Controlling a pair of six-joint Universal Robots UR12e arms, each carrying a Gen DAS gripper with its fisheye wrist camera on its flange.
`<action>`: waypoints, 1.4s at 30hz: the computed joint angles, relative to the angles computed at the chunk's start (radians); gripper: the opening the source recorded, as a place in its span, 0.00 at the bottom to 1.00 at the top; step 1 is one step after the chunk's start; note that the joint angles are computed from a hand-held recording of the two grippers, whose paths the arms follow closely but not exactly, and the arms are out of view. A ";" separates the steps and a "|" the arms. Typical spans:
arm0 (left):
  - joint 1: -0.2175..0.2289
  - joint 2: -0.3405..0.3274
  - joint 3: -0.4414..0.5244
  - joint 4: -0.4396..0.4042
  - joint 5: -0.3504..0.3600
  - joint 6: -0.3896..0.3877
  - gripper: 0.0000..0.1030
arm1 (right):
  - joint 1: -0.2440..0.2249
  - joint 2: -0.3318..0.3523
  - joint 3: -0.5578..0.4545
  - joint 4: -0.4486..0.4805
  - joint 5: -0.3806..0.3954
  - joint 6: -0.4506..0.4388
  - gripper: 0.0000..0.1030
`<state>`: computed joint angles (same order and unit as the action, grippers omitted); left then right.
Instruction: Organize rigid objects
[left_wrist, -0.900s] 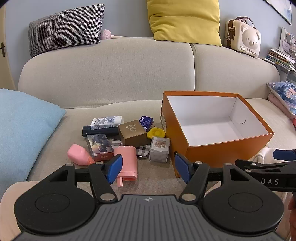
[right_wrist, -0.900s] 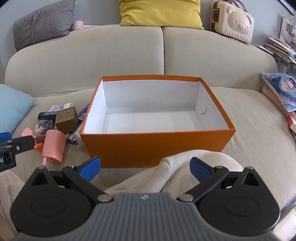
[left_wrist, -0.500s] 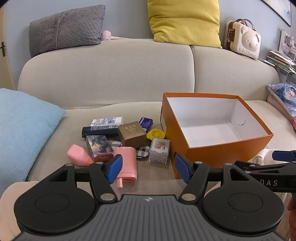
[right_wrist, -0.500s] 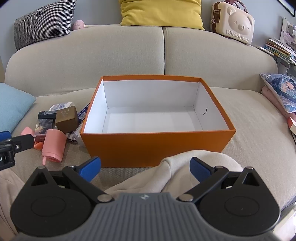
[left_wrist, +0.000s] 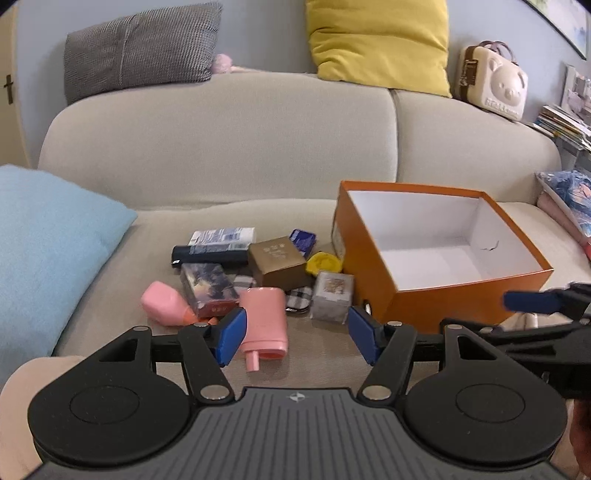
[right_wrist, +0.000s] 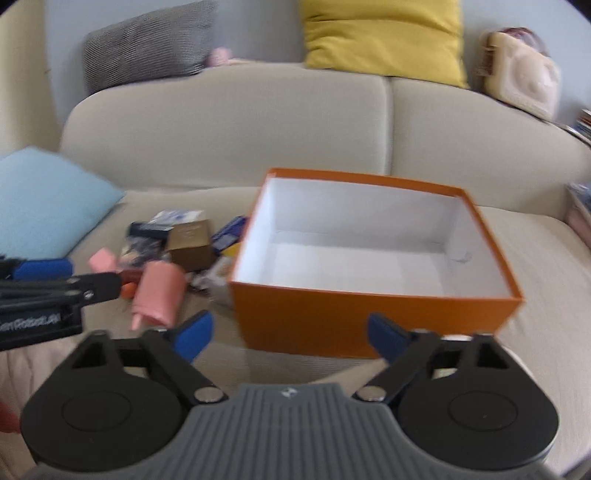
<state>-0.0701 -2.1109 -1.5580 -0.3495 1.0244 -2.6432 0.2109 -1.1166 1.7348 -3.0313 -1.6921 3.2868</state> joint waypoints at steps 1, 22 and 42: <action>0.001 -0.002 0.007 -0.014 0.008 -0.004 0.71 | -0.005 0.002 -0.005 0.011 0.042 -0.011 0.72; 0.010 -0.145 0.290 -0.351 0.209 -0.168 0.54 | 0.036 0.202 -0.343 0.347 0.275 -0.123 0.51; 0.010 -0.301 0.542 -0.608 0.222 -0.304 0.56 | 0.061 0.359 -0.600 0.608 0.183 -0.104 0.57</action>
